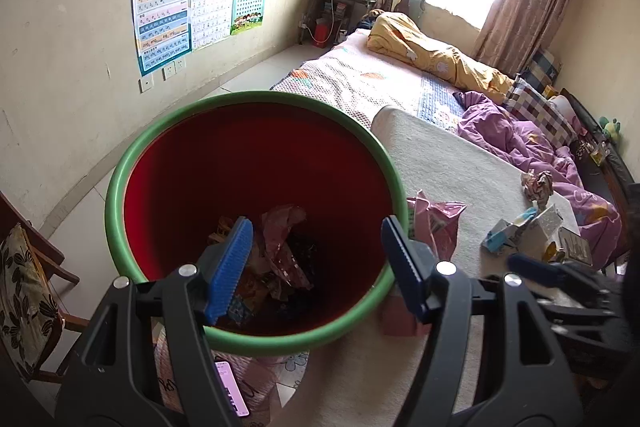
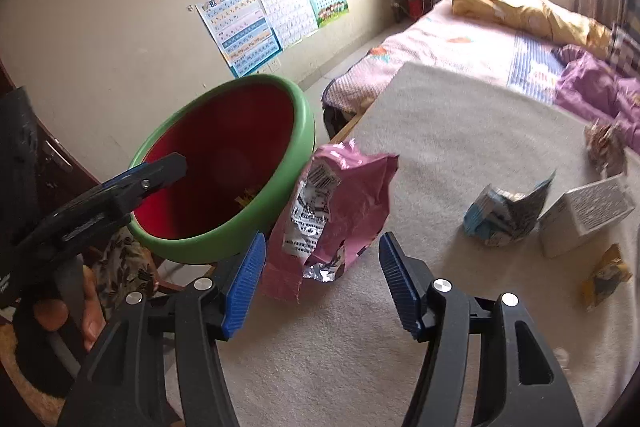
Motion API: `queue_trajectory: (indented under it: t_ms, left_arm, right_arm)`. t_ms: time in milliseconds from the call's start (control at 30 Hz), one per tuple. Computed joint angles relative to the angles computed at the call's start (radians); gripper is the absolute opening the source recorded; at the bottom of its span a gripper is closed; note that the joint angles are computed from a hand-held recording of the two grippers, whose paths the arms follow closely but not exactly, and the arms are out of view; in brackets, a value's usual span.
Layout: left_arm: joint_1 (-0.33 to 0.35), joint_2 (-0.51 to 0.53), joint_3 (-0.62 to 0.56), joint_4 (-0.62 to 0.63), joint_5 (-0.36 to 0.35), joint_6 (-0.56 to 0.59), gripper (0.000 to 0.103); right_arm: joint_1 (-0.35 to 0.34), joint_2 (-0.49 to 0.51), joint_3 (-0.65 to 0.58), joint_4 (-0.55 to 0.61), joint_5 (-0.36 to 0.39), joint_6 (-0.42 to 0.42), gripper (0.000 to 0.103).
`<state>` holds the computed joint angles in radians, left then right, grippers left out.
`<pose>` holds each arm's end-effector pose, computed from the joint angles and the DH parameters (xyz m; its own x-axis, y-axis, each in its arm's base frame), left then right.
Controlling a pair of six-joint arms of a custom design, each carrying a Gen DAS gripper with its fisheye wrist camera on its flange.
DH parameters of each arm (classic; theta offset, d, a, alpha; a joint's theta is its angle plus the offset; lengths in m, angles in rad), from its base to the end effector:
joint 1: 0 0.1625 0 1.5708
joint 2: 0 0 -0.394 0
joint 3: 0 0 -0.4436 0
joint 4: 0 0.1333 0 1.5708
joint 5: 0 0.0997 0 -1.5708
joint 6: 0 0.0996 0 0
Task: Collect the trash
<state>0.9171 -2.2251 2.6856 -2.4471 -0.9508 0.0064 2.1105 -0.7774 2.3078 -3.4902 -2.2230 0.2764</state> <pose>-0.0195 -0.3398 0.2441 -0.7852 0.3133 -0.5341 0.5613 0.7242 -0.4005 0.2788 -0.3237 -0.0398 -0.8995 0.0137 0.4368 -0.2391 0.8212 -0.5181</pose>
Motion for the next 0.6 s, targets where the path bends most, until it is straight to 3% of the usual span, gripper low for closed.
queue_trajectory:
  t_ms: [67,167,233,300,333,367,533,600]
  left_arm:
    - [-0.009,-0.036,0.008,0.032,0.01,-0.012,0.064]
    - [-0.01,-0.08,0.01,0.072,0.027,-0.028,0.064]
    - [0.003,-0.092,0.005,0.079,0.033,-0.027,0.064]
    - [0.015,-0.095,-0.001,0.077,0.036,-0.024,0.064]
    - [0.021,-0.096,-0.004,0.073,0.036,-0.021,0.064]
    - [0.028,-0.096,-0.008,0.067,0.033,-0.014,0.064]
    - [0.054,-0.089,-0.024,0.042,0.018,0.019,0.064]
    - [0.071,-0.068,-0.034,0.02,0.006,0.033,0.064]
  right_arm:
    - [-0.048,0.018,-0.002,-0.015,0.062,0.018,0.058]
    - [-0.072,0.049,-0.029,0.009,0.088,0.001,0.056]
    - [-0.091,0.056,-0.033,0.011,0.126,0.002,0.043]
    - [-0.103,0.046,-0.026,-0.006,0.166,-0.001,0.023]
    - [-0.091,0.039,-0.028,-0.002,0.147,-0.01,0.021]
    - [-0.074,0.034,-0.034,0.003,0.122,-0.027,0.008]
    - [0.032,0.019,-0.075,-0.048,0.006,-0.115,0.005]
    - [0.05,0.013,-0.096,-0.059,0.021,-0.148,0.0]
